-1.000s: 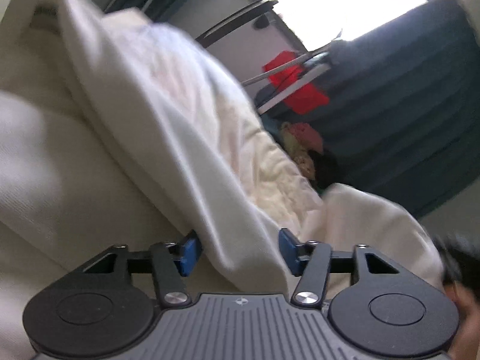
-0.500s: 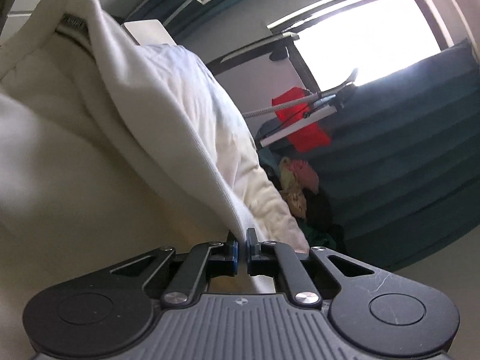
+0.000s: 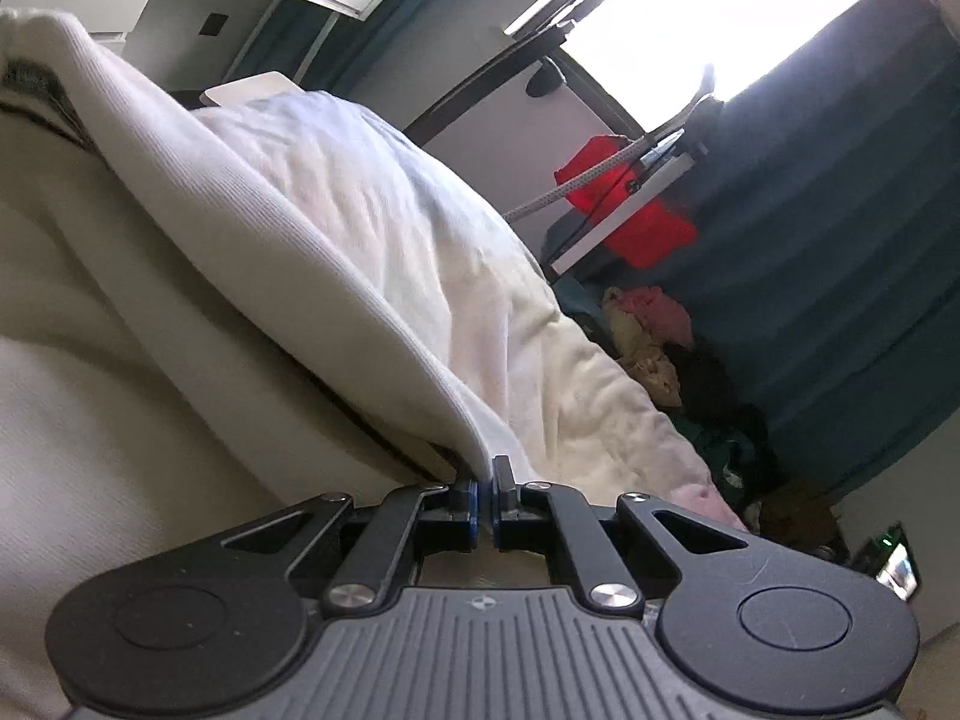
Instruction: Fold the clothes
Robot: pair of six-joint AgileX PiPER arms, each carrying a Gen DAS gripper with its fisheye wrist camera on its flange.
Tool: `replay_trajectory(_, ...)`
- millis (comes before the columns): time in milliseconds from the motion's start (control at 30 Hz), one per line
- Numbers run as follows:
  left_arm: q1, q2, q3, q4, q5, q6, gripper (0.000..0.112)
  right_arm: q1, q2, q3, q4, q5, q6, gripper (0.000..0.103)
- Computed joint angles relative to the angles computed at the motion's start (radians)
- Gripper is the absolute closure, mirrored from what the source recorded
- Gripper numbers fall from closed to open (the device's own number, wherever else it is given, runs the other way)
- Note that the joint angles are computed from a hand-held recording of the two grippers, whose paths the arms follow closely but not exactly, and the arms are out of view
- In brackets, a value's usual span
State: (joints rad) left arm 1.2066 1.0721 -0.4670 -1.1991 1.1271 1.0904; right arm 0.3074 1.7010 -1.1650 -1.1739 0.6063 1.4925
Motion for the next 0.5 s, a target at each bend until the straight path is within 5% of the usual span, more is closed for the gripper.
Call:
replay_trajectory(133,-0.055,0.004,0.007,-0.004,-0.063,0.011,0.107,-0.064,0.026,-0.025,0.229,-0.116,-0.199,0.081)
replay_trajectory(200,-0.088,-0.014,0.007,0.002,-0.097,0.001,0.105,-0.107,-0.014,0.026,0.337,-0.232,-0.295,0.055)
replay_trajectory(267,-0.139,-0.042,0.007,0.01,-0.147,-0.029,0.102,-0.14,-0.09,0.117,0.451,-0.334,-0.418,0.042)
replay_trajectory(400,-0.121,-0.171,0.009,0.1,-0.103,-0.098,0.083,-0.177,-0.328,0.34,0.613,-0.456,-0.561,0.031)
replay_trajectory(500,-0.047,-0.277,0.01,0.141,0.032,-0.09,0.074,-0.21,-0.56,0.519,0.721,-0.496,-0.654,0.022)
